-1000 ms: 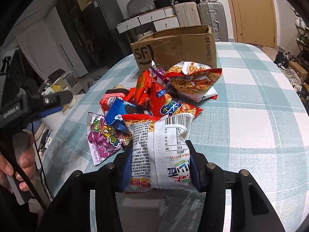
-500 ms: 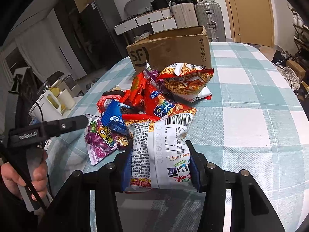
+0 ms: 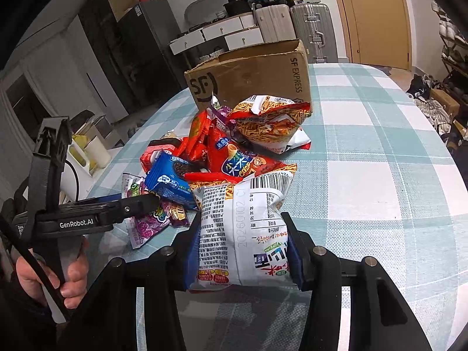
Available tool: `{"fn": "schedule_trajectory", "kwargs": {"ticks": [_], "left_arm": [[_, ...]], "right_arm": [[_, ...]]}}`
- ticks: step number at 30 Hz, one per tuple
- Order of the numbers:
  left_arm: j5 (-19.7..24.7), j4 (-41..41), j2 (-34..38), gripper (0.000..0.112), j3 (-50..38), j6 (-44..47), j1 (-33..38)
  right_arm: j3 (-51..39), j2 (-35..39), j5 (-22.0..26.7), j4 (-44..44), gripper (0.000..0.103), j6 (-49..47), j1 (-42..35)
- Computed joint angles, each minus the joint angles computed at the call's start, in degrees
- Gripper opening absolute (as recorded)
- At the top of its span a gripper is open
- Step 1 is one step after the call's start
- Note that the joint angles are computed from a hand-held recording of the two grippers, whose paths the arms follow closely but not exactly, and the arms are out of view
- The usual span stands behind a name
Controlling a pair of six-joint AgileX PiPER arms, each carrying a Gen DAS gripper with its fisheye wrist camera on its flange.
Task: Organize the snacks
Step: 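Grasp the purple candy bag with the left gripper while the right holds its bag, then carry both bags over the cardboard box and open both grippers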
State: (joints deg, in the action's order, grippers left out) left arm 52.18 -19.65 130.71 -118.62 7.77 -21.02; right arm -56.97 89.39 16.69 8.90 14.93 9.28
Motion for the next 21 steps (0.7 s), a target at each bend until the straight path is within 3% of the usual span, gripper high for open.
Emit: {"fn": "schedule_trajectory", "kwargs": {"ticks": [5, 10, 15, 21], "left_arm": [[2.17, -2.53, 2.02, 0.073, -2.96, 1.25, 0.37], [4.52, -9.96, 2.80, 0.043, -3.52, 6.49, 1.73], [4.49, -14.41, 3.22, 0.033, -2.91, 9.47, 3.51], [3.24, -14.35, 1.54, 0.031, -0.86, 10.48, 4.23]], "right_arm": [[0.24, 0.19, -0.23, 1.33, 0.050, -1.26, -0.48], [0.38, 0.24, -0.44, 2.27, 0.050, -2.11, -0.77], [0.41, 0.15, -0.46, 1.88, 0.050, -1.66, -0.74], [0.60, -0.40, -0.61, 0.65, 0.050, -0.15, -0.30]]}}
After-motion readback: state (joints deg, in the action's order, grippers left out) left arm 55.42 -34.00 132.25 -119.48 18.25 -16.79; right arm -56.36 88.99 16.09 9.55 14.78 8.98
